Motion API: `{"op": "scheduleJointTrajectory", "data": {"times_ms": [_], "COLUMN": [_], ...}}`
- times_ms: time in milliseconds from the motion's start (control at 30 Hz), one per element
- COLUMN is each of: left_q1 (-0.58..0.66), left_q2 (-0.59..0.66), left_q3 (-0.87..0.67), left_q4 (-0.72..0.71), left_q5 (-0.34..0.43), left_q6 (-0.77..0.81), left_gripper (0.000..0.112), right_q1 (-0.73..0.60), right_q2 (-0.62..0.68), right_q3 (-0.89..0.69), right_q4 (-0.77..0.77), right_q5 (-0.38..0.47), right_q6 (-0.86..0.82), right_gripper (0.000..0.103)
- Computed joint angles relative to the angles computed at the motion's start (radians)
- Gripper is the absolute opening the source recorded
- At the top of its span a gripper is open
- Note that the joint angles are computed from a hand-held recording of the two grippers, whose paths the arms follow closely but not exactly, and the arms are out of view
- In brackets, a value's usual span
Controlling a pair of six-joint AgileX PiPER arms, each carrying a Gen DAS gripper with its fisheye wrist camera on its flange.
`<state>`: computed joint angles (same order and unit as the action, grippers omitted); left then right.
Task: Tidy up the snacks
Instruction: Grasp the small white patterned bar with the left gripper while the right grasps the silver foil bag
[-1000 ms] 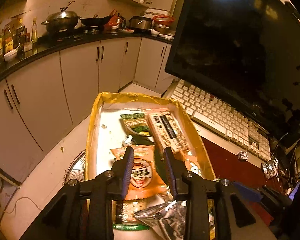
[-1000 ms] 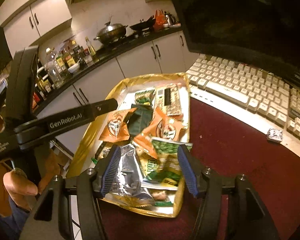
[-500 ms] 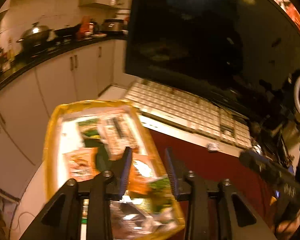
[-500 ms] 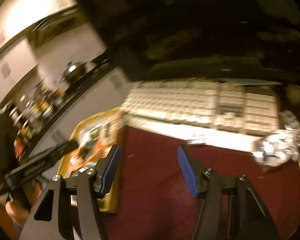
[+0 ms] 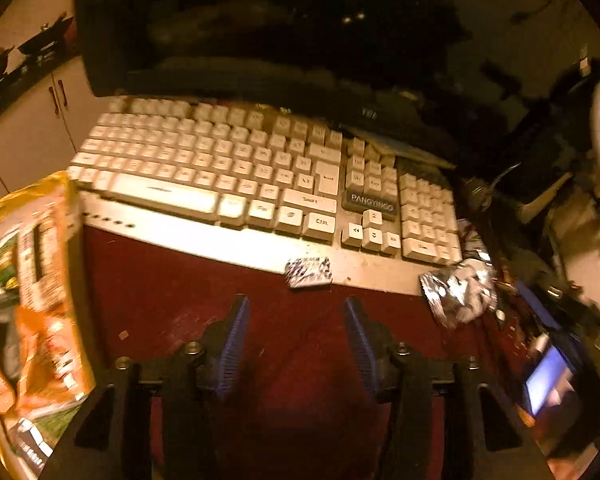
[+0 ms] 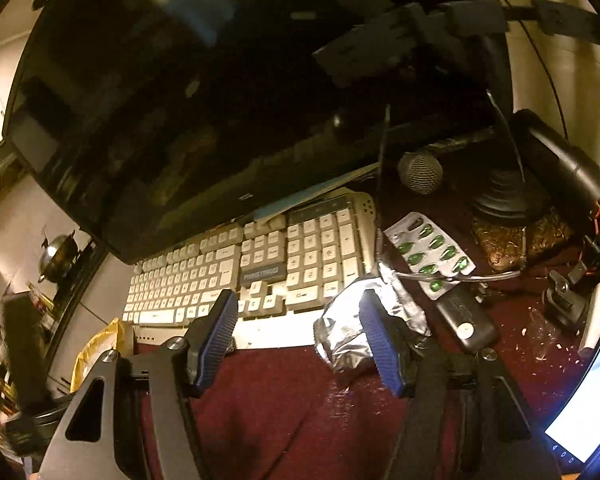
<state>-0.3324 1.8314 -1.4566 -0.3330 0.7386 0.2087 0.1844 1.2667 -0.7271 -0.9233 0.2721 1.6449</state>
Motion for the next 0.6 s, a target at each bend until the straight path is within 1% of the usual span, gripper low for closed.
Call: {"op": "scheduleJointTrajectory", "data": {"times_ms": [33,67,133,167,233,300,400,433,467,500,533,600], "left_q1": [-0.023,-0.047,-0.082,-0.088,-0.098,-0.116,-0.121,-0.12,-0.122,-0.122,-0.128,-0.131], "left_q2": [0.021,0.04,0.079,0.093,0.131,0.158,0.177,0.173,0.175,0.18,0.179,0.164], "left_q3": [-0.015,-0.028,-0.055,-0.065,-0.105,-0.129,-0.132,-0.118,-0.115,-0.118,-0.109,-0.085], "left_q4": [0.051,0.11,0.217,0.235,0.235,0.29,0.277,0.279,0.286,0.283,0.295,0.299], "left_q5": [-0.01,-0.024,-0.042,-0.049,-0.037,-0.038,-0.064,-0.082,-0.087,-0.08,-0.1,-0.114], "left_q6": [-0.042,-0.092,-0.185,-0.213,-0.214,-0.262,-0.245,-0.241,-0.241,-0.233,-0.242,-0.237], "left_gripper": [0.063,0.064,0.064,0.064,0.064,0.064,0.064,0.056,0.039,0.034,0.034,0.034], "right_q1": [0.001,0.001,-0.028,-0.049,-0.082,-0.103,-0.122,-0.13,-0.136,-0.14,-0.137,-0.134], "right_q2": [0.004,0.006,0.008,0.014,0.024,0.025,0.035,0.045,0.057,0.071,0.087,0.113], "right_q3": [-0.001,-0.001,0.005,0.006,0.009,0.015,0.017,0.014,0.008,0.003,-0.006,-0.021], "right_q4": [-0.021,-0.036,0.026,0.077,0.167,0.177,0.177,0.203,0.233,0.269,0.276,0.321], "right_q5": [0.007,0.015,-0.011,-0.03,-0.049,-0.052,-0.057,-0.062,-0.069,-0.075,-0.067,-0.054], "right_q6": [0.023,0.041,-0.006,-0.051,-0.127,-0.131,-0.132,-0.162,-0.197,-0.238,-0.248,-0.297], "right_gripper": [0.062,0.063,0.063,0.063,0.063,0.063,0.063,0.063,0.063,0.063,0.063,0.063]}}
